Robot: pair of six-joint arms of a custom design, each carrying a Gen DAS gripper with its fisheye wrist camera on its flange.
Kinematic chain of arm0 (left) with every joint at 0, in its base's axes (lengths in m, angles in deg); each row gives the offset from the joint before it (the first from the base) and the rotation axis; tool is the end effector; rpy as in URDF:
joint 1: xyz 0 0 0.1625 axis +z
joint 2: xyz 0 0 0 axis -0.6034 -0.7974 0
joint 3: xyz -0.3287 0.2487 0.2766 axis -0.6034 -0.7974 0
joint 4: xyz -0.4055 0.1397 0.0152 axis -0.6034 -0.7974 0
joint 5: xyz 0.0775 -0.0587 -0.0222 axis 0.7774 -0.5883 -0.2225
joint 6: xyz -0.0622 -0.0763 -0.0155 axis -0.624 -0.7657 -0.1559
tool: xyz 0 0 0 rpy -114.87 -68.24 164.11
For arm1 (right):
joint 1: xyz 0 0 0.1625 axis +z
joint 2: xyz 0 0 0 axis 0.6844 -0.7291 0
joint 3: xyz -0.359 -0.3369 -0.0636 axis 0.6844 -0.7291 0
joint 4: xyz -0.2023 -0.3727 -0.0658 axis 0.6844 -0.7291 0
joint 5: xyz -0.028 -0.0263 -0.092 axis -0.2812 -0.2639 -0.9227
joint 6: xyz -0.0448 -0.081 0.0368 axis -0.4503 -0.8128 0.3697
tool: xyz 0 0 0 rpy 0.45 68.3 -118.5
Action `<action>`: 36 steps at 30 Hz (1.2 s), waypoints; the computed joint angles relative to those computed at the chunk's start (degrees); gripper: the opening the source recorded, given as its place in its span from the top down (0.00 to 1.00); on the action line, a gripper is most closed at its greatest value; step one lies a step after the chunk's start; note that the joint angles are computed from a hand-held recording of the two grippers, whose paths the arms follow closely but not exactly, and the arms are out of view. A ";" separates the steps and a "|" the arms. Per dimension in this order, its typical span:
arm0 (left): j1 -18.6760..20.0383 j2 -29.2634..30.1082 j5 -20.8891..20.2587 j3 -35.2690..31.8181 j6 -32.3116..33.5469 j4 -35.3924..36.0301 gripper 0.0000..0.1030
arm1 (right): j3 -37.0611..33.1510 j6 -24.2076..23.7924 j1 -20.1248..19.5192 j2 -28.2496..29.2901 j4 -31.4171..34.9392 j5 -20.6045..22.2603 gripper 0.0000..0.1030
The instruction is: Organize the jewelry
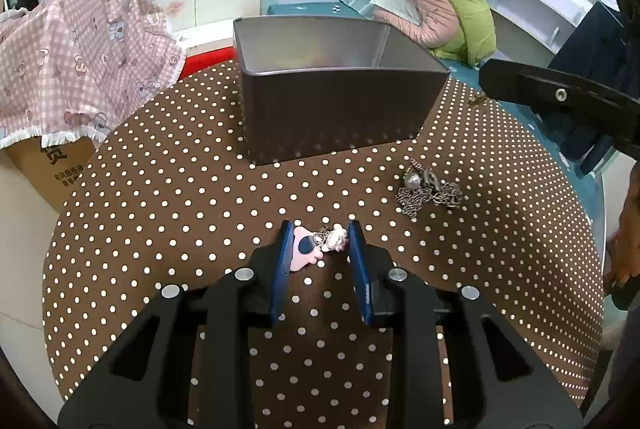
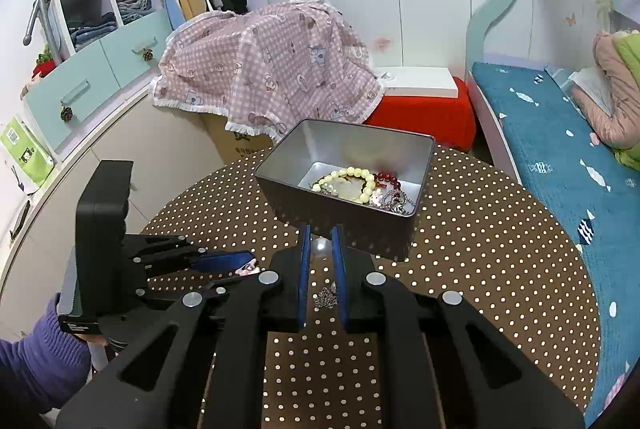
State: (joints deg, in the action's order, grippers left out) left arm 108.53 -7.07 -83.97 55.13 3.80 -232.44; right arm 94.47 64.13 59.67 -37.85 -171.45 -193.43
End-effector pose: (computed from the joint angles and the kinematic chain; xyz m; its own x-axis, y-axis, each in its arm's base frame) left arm -0.0982 -0.7925 0.1324 -0.5709 0.7287 -0.3783 0.8057 0.5859 -0.0874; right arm 0.2428 -0.6886 0.0572 -0.8280 -0.0562 0.5580 -0.4424 0.6768 -0.5883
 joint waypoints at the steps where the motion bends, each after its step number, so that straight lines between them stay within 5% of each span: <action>1: 0.00 -0.45 -0.28 0.38 0.08 -0.35 0.73 | 0.08 -0.05 0.02 -0.04 -0.21 0.01 0.91; 7: -0.89 -2.94 -5.50 0.32 -0.23 -0.03 0.75 | -0.80 -0.53 0.26 -0.22 -0.71 0.24 0.90; 13: -2.14 -0.41 -9.67 -8.18 -3.74 5.20 0.75 | -3.79 -0.52 0.25 0.06 0.57 0.64 0.90; 21: -3.06 9.06 -3.74 -23.70 -11.25 15.79 0.75 | -8.44 2.46 -1.37 1.58 4.78 0.00 0.90; 32: -2.68 11.68 -1.02 -25.37 -10.56 17.62 0.72 | -10.46 6.08 -2.94 2.67 9.79 0.20 0.90; 36: -2.58 11.37 -1.62 -24.75 -10.03 16.65 0.59 | -10.37 6.42 -2.93 2.61 9.93 0.39 0.90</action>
